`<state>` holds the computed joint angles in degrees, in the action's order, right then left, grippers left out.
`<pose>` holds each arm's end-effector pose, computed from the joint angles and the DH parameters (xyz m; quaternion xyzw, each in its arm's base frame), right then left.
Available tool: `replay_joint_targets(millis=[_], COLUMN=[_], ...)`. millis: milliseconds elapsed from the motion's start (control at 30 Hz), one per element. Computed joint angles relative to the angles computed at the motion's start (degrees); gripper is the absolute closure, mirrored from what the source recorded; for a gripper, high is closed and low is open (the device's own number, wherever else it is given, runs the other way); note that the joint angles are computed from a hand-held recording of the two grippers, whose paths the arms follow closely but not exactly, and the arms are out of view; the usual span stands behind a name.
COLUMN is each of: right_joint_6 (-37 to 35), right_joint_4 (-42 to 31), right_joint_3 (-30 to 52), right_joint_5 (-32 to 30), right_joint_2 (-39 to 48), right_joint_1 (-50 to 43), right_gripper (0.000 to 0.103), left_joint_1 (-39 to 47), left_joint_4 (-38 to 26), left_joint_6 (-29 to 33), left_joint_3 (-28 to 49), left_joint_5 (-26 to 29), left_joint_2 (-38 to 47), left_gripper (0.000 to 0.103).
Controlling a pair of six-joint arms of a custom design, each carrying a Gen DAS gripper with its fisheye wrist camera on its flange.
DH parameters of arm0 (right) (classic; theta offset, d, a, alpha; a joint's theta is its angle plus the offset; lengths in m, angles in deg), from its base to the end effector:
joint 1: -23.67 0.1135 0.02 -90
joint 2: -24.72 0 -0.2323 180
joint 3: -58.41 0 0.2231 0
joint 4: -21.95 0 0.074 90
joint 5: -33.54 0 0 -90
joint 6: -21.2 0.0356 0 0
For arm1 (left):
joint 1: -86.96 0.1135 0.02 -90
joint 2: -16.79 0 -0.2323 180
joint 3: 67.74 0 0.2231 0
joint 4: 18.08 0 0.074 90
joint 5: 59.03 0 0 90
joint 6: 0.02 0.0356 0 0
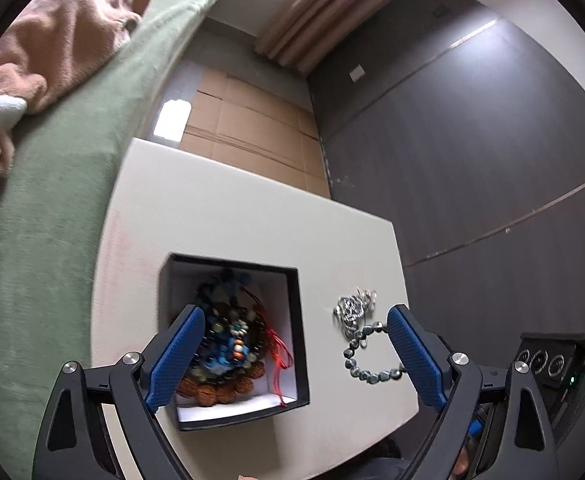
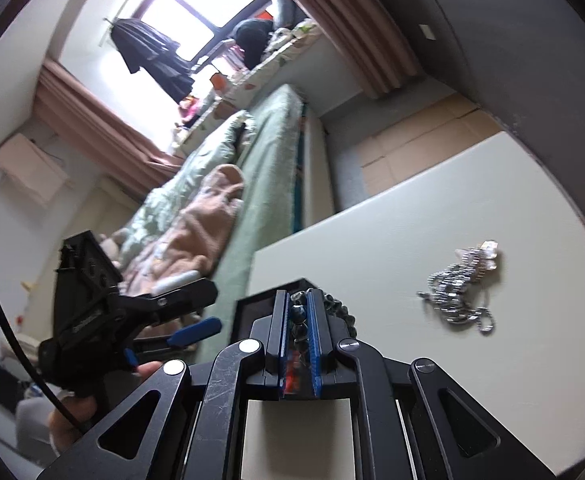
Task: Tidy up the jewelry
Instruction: 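Lower the grey bead bracelet into the box and open the right tool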
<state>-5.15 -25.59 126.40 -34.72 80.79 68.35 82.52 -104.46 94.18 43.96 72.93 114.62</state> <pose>0.1484 0.1282 0.2900 0.2289 0.8474 0.2656 0.3987 0.2957 -0.0468 0.3013 0.1238 0.9161 -0.3542 0.1412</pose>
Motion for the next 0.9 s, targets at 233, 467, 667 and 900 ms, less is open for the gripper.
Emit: replay_joint_targets(millis=[233,467,667,900], right_joint_6=[-2.3,-3.5,-4.7,-3.5], right_joint_4=[8.8,15.3,15.3,10.7], right_joint_3=[-0.3,0.8,4.0,7.4], right_joint_5=[-1.8,-6.5,-7.0,-10.8], right_joint_2=[3.4,11.3,16.6,19.5], right_joint_1=[0.4,-2.3,-2.8,-4.3], right_gripper=[0.093,0.093,0.093,0.051], left_joint_1=[4.3,6.6,7.9,8.3], left_joint_4=[-0.5,-1.5,-2.7,-3.9], left_joint_6=[0.0,1.4,1.7,2.2], left_joint_3=[2.2,3.4,5.3,6.7], left_joint_5=[0.8,1.4,2.6,3.7], left_joint_2=[1.6,2.8,4.4,4.3], left_gripper=[0.01,0.01,0.01,0.01])
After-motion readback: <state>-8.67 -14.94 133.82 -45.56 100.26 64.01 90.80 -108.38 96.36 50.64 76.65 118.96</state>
